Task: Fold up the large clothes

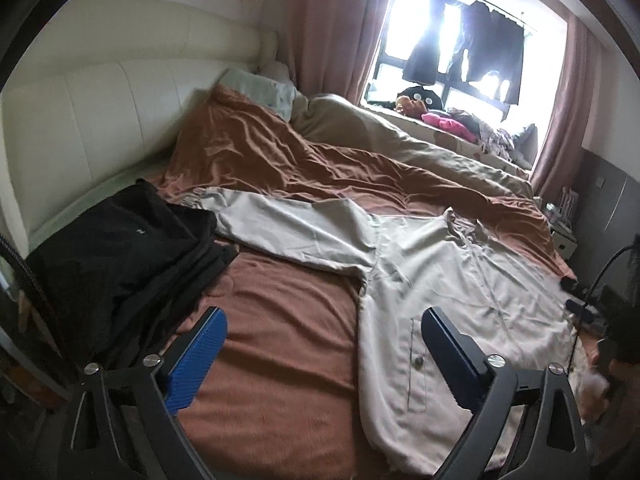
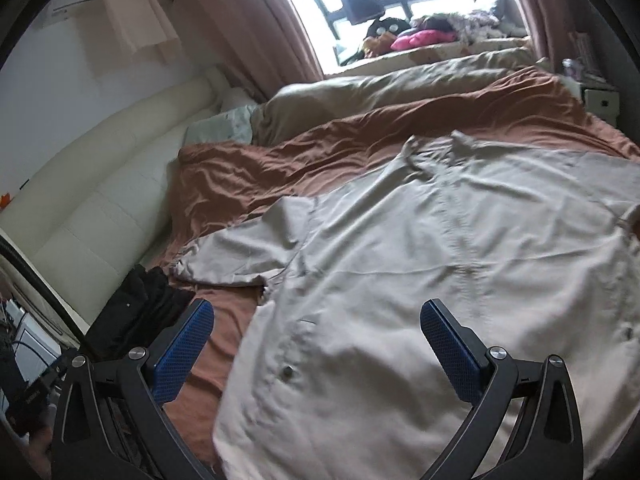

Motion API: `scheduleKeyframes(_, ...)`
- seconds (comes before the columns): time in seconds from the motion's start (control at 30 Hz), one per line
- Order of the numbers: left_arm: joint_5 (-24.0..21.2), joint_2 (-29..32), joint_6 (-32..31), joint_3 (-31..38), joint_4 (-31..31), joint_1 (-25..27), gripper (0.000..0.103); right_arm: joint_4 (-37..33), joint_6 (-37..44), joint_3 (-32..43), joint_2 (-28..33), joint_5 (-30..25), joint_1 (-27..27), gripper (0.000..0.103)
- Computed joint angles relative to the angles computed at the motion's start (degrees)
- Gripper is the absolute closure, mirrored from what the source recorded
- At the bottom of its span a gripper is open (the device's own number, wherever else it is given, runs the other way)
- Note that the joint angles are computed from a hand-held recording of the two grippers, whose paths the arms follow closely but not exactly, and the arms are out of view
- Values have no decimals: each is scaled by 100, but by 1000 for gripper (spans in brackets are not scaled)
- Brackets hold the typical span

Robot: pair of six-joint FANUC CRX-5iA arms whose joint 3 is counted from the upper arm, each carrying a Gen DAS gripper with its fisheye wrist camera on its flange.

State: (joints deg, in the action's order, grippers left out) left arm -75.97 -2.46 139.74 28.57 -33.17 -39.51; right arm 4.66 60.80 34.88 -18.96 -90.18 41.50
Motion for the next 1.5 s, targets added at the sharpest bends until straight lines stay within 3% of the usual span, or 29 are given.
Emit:
scheduleKeyframes(0.33,341,418,-734,219,1043,1197,18,-799,235,646,1010,216,-763,0)
scheduleKeyframes(0.47,361,748,-925,459,1355,1579,28,-513,331,545,1243,511,-493,8)
scheduleKeyframes(0.57,346,1049,-1125,687,1592,1828,32,-721,401,725,1551,445,-617,24)
scheduleKeyframes(0.73,363,1510,-1192,955,1993,2235,33,-1045,360,1103,2040,268,-855,25)
scheduleKeyframes(0.87,371,1870,-1211,1071,2432,2564,37,-1295,348,1537,2469,148,-992,37)
scheduleKeyframes(1.07,1,2529,-1296,1596,2618,2727,42,-1802,508,1942,2977,98,-1182,57)
scheduleKeyframes(1.17,-254,2885,-1286,1902,2637,2763,43,-1978,505,2016,3147,56,-1288,59)
scheduleKeyframes(1.33,-752,3449,-1205,2400,2553,2796,43,-2040,402,1533,3012,114,-1332,59)
scheduleKeyframes(1.5,-830,3722,-973,2464,2597,2941,42,-2211,332,1389,3052,174,-1450,59)
